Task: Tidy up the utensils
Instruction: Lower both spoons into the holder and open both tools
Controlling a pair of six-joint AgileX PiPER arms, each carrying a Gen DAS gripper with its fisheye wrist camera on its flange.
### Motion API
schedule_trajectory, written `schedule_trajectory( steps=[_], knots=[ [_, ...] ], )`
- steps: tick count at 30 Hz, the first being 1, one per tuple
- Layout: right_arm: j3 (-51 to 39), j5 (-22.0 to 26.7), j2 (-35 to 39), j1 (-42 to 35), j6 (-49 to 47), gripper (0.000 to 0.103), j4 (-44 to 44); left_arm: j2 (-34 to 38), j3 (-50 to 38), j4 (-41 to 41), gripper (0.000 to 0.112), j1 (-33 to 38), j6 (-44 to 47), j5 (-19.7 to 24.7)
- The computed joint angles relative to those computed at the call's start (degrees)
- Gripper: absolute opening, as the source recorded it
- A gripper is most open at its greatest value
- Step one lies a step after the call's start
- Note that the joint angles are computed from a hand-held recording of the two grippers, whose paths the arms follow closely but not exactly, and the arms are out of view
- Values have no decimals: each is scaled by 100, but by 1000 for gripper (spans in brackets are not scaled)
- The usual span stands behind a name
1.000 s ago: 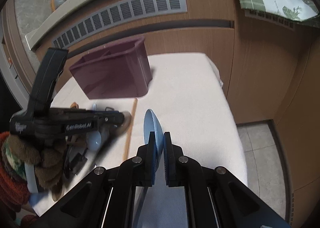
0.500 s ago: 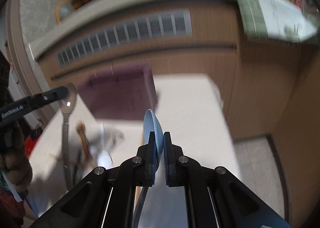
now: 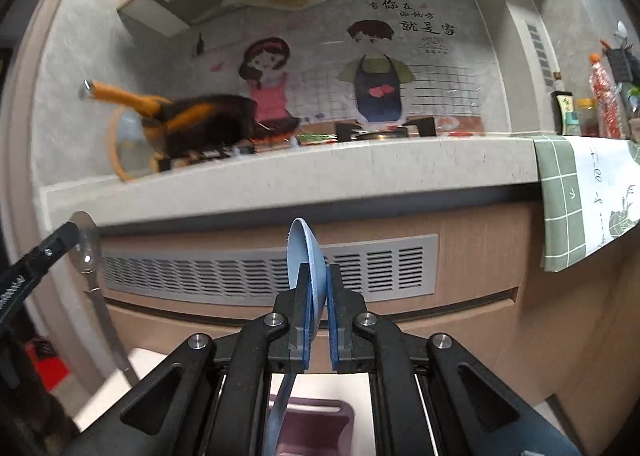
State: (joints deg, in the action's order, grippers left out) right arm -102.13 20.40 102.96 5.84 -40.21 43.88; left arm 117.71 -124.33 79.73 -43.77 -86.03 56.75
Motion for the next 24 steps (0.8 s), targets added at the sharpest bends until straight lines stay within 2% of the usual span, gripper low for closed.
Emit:
schedule_trajectory(
  steps=[2,4,6,7,9,10,12,14,16,19,22,24],
  knots=[
    [51,-346,171,102,-2,6,-134,-72,474,81,2,107,-345,-186],
    [205,-763,276,209,-178,6,-151,20,589,95,2,211,-536,-315],
    [262,-910,401,250,-369,6,-123,99,672,-135,2,345,-602,-573],
    [252,-825,433,247,-177,7,-372,94,743,-227,2,388,-638,-726],
    [116,-134,482,178,305,7,-1001,-74,1166,-465,5,489,-756,-1169],
    [-5,425,500,78,217,9,-972,-241,1486,-594,6,562,-807,-1532],
    [173,1013,330,-182,-459,10,-240,-563,1973,-985,18,626,-698,-1953],
    [553,1153,19,-409,-779,11,150,-877,2349,-1210,27,548,-717,-1966],
    [962,1287,-359,-686,-1097,12,470,-1166,2635,-1432,29,423,-660,-1848],
    [1402,1562,-757,-1098,-1621,14,970,-1642,3171,-1477,31,44,-799,-1402],
    [1466,2283,-895,-1474,-1768,15,931,-1954,3519,-1620,32,-307,-766,-954],
    [1547,2646,-973,-1652,-1802,15,975,-2187,3795,-1854,32,-466,-748,-875]
  ],
)
